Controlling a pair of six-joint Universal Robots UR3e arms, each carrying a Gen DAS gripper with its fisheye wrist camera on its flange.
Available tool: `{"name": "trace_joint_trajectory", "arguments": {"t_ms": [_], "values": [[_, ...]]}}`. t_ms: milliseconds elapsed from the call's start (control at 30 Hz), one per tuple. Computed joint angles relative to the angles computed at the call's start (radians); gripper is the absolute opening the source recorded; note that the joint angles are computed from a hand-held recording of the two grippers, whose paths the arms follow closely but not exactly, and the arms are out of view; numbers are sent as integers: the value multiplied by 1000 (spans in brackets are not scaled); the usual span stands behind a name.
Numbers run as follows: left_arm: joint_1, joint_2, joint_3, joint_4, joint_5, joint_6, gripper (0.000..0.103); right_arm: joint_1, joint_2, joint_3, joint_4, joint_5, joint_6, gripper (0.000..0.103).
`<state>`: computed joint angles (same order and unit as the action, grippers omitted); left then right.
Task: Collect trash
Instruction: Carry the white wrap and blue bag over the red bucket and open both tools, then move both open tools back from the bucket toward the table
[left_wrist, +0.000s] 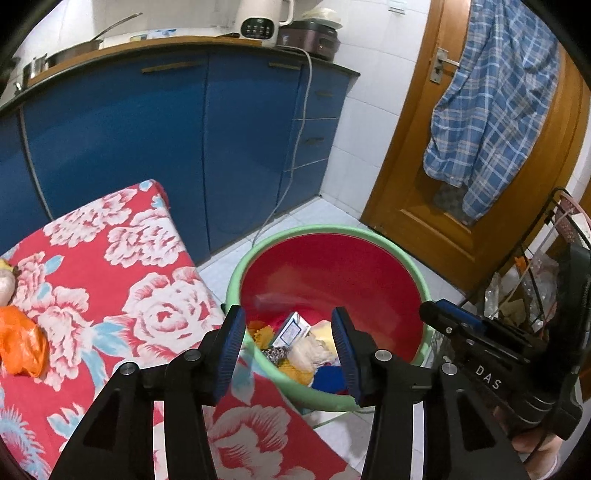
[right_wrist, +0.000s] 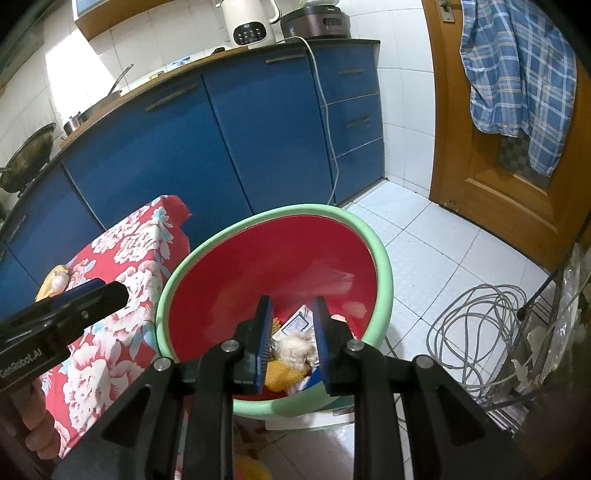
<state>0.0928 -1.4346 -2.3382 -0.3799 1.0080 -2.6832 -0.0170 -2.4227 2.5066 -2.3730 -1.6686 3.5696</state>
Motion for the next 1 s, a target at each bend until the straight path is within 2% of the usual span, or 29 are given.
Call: {"name": "trace_joint_trajectory", "arguments": {"t_ms": [300,467,700,800,1000], "values": [[154,136,-31,-156,-54,88,50,158,135,-79,-62,-75,100,34],[274,230,-42,-270,-82,159,55,302,286,-172,-127,-139,166,39],[458,319,-27,-423,-118,266,57,451,477,-308,-184,-197,225,45],[545,326,-8,-475,-133,315,59,499,558,-374,-201,-206,241,49],[674,295,26,-498,-143,374,60,583,721,-527,-207,-229,256,54]]}}
